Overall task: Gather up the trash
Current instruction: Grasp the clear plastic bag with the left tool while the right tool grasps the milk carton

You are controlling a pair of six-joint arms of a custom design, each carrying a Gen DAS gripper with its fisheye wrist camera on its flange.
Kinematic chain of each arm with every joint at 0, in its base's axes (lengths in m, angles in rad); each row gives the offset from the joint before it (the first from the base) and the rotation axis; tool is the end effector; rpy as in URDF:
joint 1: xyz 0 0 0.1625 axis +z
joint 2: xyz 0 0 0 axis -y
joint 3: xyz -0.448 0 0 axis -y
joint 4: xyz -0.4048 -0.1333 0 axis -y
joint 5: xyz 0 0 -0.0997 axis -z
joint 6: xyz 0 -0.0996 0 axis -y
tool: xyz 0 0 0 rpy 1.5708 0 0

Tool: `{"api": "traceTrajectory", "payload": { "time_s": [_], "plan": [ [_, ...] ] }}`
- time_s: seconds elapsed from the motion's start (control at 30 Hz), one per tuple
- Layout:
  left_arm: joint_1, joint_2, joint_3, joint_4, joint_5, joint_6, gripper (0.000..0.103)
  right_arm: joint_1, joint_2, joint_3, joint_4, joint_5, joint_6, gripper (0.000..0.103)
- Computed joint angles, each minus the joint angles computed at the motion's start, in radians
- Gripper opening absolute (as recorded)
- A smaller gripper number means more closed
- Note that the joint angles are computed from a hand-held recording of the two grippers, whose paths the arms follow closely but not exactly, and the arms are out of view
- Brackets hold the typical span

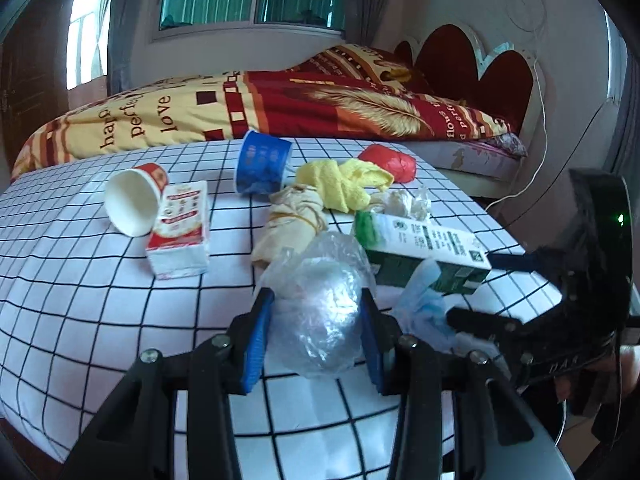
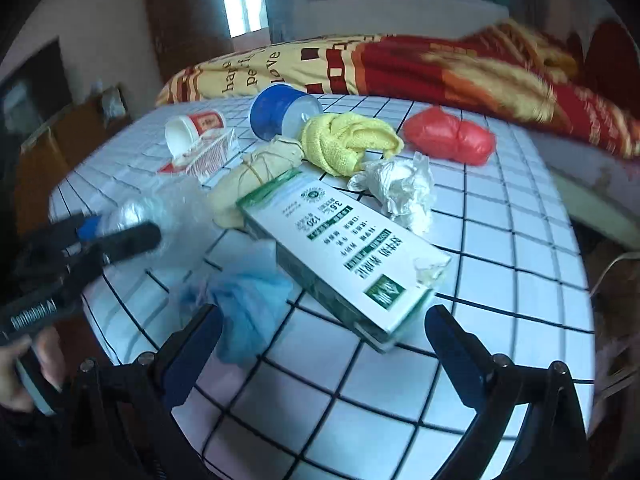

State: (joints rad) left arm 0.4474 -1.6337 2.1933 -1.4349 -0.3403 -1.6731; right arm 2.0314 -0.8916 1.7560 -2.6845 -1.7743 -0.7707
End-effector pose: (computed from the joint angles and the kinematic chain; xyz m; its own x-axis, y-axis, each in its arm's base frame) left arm -0.2354 -0.3650 0.3053 -0.7294 -0.3878 -0.5635 0.3274 0.5254 -0.7854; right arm 0.3969 -0.5453 0.1332 -0.3452 -0.8850 0.3124 -0.9356 0.3506 -0.0406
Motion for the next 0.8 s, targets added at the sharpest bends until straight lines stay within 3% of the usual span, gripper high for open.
{"api": "traceTrajectory", "payload": {
  "time_s": [0.1,0.27,0.3,0.33,0.37,0.6,0.67,0.7,0.8],
  "plan": [
    [-0.002,-0.012,0.008,-0.001,-0.011,-0.009,0.043,0.001,0.037,-0.034,-0.048,-0.067,0.006,0.102],
    [-0.002,-0.022,0.015,-0.018,-0.016,0.004,0.043,-0.007,0.072,-0.106,0.026,-0.034,-0.013,0.101],
    [-0.002,-0.022,0.016,-0.023,-0.016,0.007,0.043,-0.005,0.080,-0.117,0.045,-0.032,-0.033,0.098],
    [-0.003,-0.021,0.016,-0.026,-0.016,0.008,0.043,0.001,0.086,-0.126,0.077,-0.035,-0.053,0.080],
    [-0.002,-0.020,0.016,-0.032,-0.015,0.015,0.043,0.005,0.089,-0.126,0.082,-0.043,-0.062,0.073],
    [-0.001,-0.016,0.012,0.023,-0.020,-0.040,0.043,0.024,0.047,-0.030,0.041,-0.044,-0.084,0.069],
    [0.002,-0.018,0.015,0.019,-0.027,-0.039,0.043,0.038,0.077,-0.038,-0.013,-0.085,-0.084,0.080],
    [0.001,-0.018,0.015,0.020,-0.029,-0.039,0.043,0.043,0.090,-0.048,-0.023,-0.096,-0.074,0.080],
    [-0.001,-0.019,0.014,0.026,-0.034,-0.037,0.043,0.043,0.099,-0.074,0.023,-0.082,-0.020,0.068]
  ]
}}
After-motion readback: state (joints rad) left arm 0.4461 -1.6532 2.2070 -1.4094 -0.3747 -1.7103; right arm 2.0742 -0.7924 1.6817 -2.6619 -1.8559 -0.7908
